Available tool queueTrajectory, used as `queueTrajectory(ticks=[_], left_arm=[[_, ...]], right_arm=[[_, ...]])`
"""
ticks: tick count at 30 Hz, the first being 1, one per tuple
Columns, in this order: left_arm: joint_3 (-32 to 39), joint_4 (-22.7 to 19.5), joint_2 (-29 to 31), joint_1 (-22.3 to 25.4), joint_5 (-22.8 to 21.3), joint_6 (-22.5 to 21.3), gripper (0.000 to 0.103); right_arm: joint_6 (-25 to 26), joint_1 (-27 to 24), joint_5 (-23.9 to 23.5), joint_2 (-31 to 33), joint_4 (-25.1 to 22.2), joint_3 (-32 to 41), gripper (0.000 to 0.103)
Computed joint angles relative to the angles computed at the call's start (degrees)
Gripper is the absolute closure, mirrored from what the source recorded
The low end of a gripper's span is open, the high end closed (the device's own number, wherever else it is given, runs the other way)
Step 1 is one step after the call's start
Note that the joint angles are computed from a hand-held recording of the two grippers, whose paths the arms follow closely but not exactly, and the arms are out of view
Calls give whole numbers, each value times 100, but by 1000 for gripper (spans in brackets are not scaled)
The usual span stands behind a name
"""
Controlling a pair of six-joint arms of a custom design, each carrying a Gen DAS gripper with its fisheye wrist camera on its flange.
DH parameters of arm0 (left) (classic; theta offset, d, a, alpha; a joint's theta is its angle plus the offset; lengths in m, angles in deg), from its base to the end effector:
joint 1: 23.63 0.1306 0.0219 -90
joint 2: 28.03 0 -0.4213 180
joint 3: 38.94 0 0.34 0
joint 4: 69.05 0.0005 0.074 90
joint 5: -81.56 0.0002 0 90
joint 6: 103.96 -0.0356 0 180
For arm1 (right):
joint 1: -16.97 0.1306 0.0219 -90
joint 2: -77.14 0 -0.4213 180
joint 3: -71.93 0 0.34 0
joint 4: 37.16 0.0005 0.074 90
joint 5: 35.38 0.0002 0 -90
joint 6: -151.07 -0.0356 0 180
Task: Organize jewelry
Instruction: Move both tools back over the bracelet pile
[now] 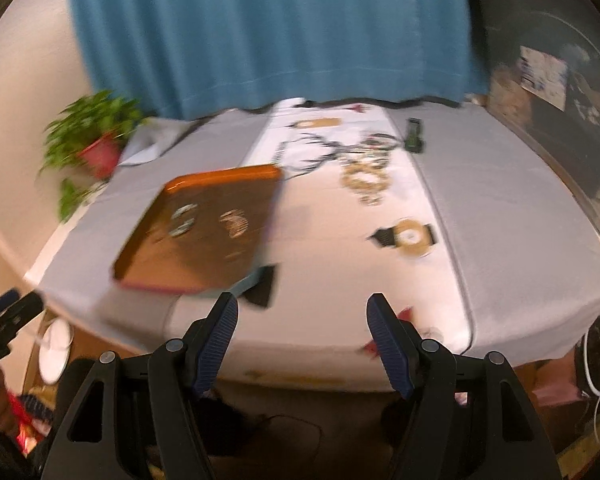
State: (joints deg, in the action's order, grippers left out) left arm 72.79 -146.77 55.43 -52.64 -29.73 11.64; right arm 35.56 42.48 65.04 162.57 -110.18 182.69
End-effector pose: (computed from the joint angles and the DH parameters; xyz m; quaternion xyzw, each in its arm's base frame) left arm 0.3059 -0.1554 0.6286 -0.0366 0.9234 -0.0023 0.3821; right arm 0.3359 0.1526 0.6153 0.0328 0.9288 0.0784 0.3608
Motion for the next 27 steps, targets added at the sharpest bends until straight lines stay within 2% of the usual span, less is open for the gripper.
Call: queueTrajectory(ticks=[8,15,18,21,23,27], left_arm=[[487,116,778,255,248,-305,5],[849,59,1286,320,362,-427,5],[951,1,1434,314,360,-474,5],[1128,-59,1598,267,311,-535,5],[1383,-113,1773,217,285,-561,5],[2252,-224,2309,88,341,-729,5]], right_arm=[[379,-1106,-273,957,286,368,35],[629,-1502,-379,1936,326,1031,35],[775,-1573,-423,2324,199,1363,35],[1110,-1518,-70,2455,246,1428,33],[1322,-1548,-66,2402,391,1307,32],[1554,-1652,928,2206,497,1006,32]])
